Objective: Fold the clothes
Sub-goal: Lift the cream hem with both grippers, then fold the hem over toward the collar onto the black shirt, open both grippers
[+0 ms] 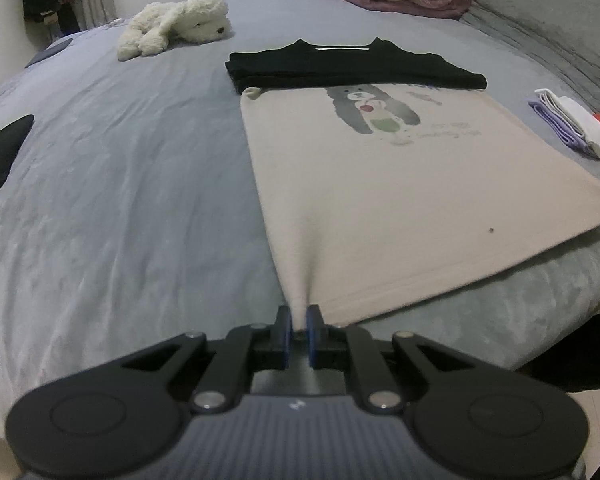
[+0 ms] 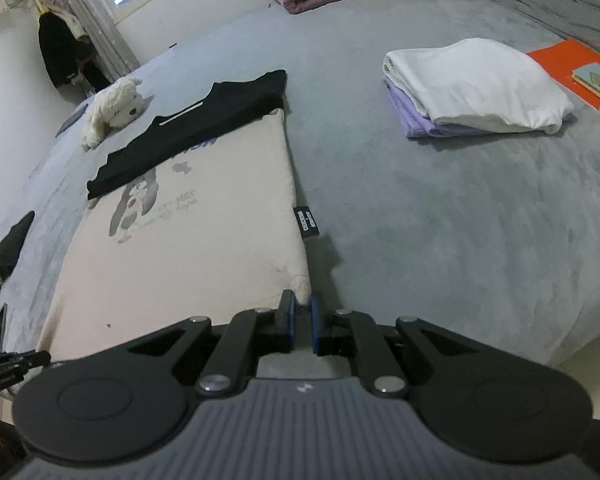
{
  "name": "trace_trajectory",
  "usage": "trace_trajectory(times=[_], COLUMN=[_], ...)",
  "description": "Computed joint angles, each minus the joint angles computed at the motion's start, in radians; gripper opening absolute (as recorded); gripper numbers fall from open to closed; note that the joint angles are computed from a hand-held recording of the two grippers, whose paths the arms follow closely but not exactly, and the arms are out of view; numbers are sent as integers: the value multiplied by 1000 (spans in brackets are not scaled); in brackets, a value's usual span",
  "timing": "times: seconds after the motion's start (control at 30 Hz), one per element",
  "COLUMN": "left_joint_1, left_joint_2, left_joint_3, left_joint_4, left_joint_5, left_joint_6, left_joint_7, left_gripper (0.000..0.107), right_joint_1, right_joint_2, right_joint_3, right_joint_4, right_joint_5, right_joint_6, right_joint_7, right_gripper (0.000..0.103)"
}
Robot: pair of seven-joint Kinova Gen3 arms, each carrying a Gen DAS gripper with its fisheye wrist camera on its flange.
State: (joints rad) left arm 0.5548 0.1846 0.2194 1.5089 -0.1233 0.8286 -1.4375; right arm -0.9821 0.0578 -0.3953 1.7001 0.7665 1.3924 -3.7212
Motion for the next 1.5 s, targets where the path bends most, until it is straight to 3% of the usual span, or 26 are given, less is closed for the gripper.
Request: trace_trajectory(times=[0.47,0.63,1.2,1.5], left_joint_1=[-13,1,11,20], left_joint_2=[-30,-45,-50,-58], left_joint_3=[6,10,21,22], left_joint_4=[27,27,-30,-100], left_joint_5=[17,-17,-49,-85], left_joint_6=[-15,-20,15,42], left_joint_7=[-32,-12,-28,-91], left_gripper=[8,8,8,7], right_joint_1=[-47,-59,-92,-113], right_joint_2=[31,31,52,58], right_joint_3=[6,6,18,19], right_joint_4=[-51,-64,-93,-125], right_joint_5=[11,23,73,133], right_joint_6=[73,94,138,186], right_joint_7=[-19,-14,-18,10], right_gripper=[8,8,8,8])
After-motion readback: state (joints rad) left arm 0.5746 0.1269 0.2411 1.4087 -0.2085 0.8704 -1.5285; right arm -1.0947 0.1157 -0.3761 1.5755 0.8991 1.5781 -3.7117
